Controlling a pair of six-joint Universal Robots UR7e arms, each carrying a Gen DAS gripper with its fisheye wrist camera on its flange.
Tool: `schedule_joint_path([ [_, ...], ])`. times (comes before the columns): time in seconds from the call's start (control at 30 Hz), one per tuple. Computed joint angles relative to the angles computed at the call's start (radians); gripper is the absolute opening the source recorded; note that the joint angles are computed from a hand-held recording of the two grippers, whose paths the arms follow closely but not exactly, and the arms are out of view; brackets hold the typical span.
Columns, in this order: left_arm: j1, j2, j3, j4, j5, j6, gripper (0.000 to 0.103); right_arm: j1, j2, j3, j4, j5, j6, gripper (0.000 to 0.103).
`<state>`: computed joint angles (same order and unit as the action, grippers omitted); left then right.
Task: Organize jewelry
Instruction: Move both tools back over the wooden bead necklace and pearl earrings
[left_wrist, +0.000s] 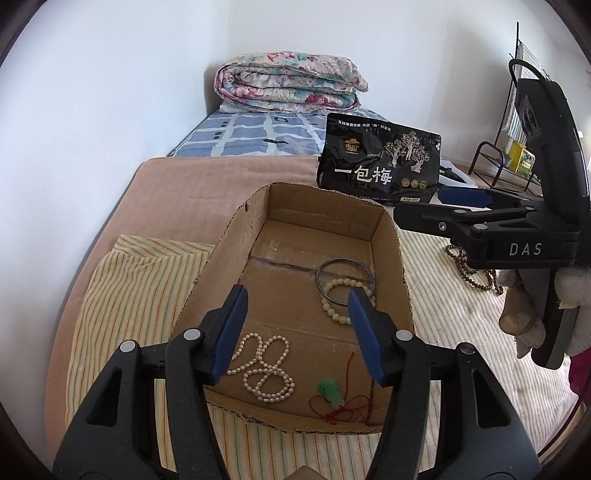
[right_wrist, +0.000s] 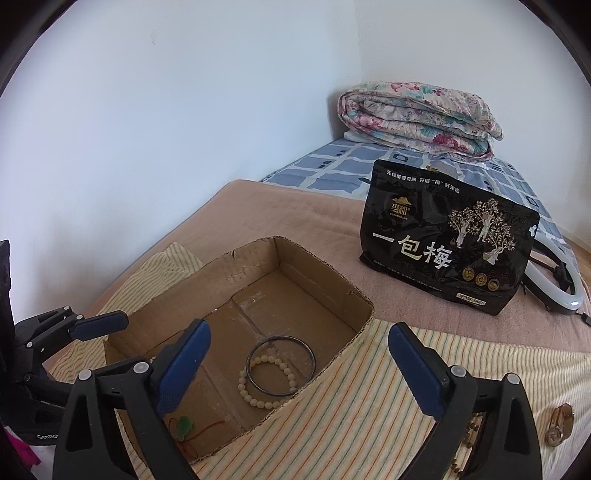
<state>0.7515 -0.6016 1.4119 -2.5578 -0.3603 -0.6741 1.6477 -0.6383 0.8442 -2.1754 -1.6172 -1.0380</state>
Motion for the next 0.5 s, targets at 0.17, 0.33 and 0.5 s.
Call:
schedule_joint_path([
  [0.17, -0.009, 0.019, -0.029, 0.0, -0.008, 0.01, 0.058, -0.014, -0.02, -0.005, 0.003, 0.014, 0.002, 0.1],
  [0.33, -0.018, 0.047, -0.064, -0.017, -0.016, 0.042, 0.058, -0.035, -0.04, -0.017, -0.003, 0.014, -0.008, 0.1],
  [0.5, -0.024, 0.091, -0.123, -0.023, -0.032, 0.089, 0.058, -0.059, -0.052, -0.05, 0.0, 0.016, -0.013, 0.1],
])
